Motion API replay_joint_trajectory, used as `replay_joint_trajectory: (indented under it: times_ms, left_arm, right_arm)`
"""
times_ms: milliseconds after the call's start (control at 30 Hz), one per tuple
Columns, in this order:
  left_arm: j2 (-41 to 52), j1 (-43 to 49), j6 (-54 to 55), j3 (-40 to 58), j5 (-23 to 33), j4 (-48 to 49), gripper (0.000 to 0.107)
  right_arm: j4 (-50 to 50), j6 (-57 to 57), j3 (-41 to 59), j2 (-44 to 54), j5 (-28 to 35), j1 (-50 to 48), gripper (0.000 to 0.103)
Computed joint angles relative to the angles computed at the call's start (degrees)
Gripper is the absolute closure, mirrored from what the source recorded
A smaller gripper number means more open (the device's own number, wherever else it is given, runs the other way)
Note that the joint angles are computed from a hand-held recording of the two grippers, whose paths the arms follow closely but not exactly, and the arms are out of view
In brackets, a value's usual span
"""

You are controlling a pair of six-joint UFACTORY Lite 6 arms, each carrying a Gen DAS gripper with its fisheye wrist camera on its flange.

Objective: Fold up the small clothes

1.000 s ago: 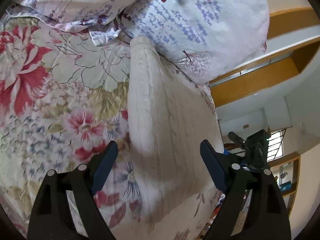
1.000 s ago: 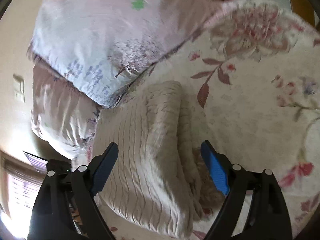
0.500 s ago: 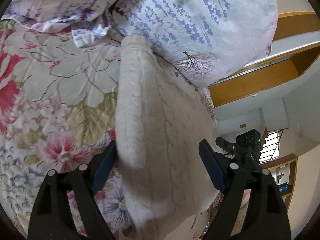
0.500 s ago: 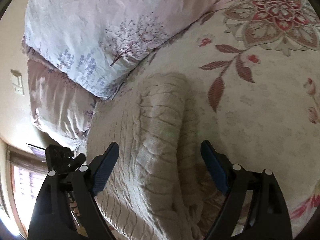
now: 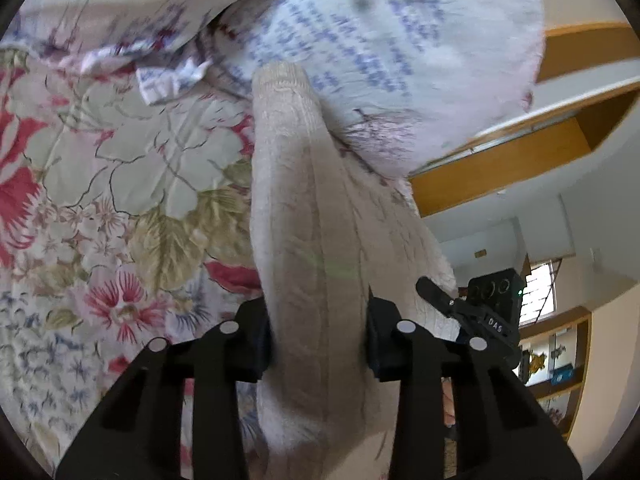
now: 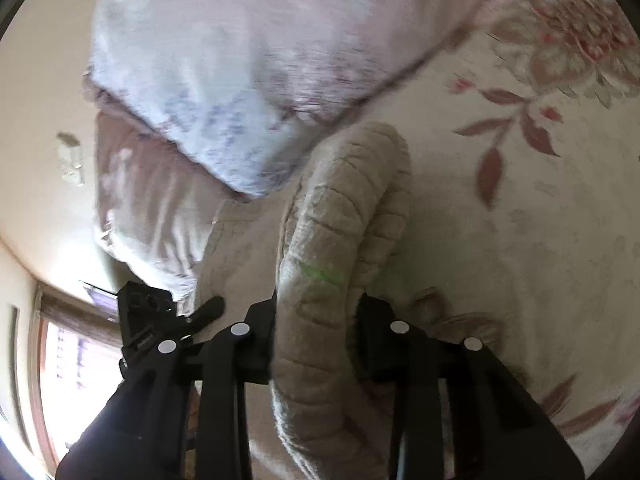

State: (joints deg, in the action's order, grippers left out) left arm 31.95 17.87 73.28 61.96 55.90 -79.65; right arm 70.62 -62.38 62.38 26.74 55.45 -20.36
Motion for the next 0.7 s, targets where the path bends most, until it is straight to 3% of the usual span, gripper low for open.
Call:
replay_joint_trajectory:
  times_ms: [233, 367, 500, 567, 700]
  left_arm:
    - [-10.67, 11.33, -1.87, -4.21, 6.74, 10.58, 0.072]
    - [-11.71, 21.11, -4.02, -0.62, 9.78, 19.42, 0.07]
    - [-5.82, 26.47, -3.18, 3.74, 5.32, 22.17, 0.068]
    - [-0.64, 27.33, -4.29, 6.42, 1.5, 23.56, 0.065]
    - [0.7, 30.31, 0.82, 5.26, 3.19, 20.89, 0.064]
  right_arm:
    - [6.15, -1.83, -8.59, -11.26, -2.2, 9.27, 0.073]
    - [14.38, -7.16, -9.79, -11.99, -7.86, 20.54, 0.073]
    - [13.66, -5.25, -3.29, -2.91, -18.42, 31.25, 0.07]
    - [9.47, -0.01, 0.58, 2.28, -24.32, 34.64, 0.056]
    - [9.64, 0.72, -0.41, 0.55, -19.4, 29.95, 0.054]
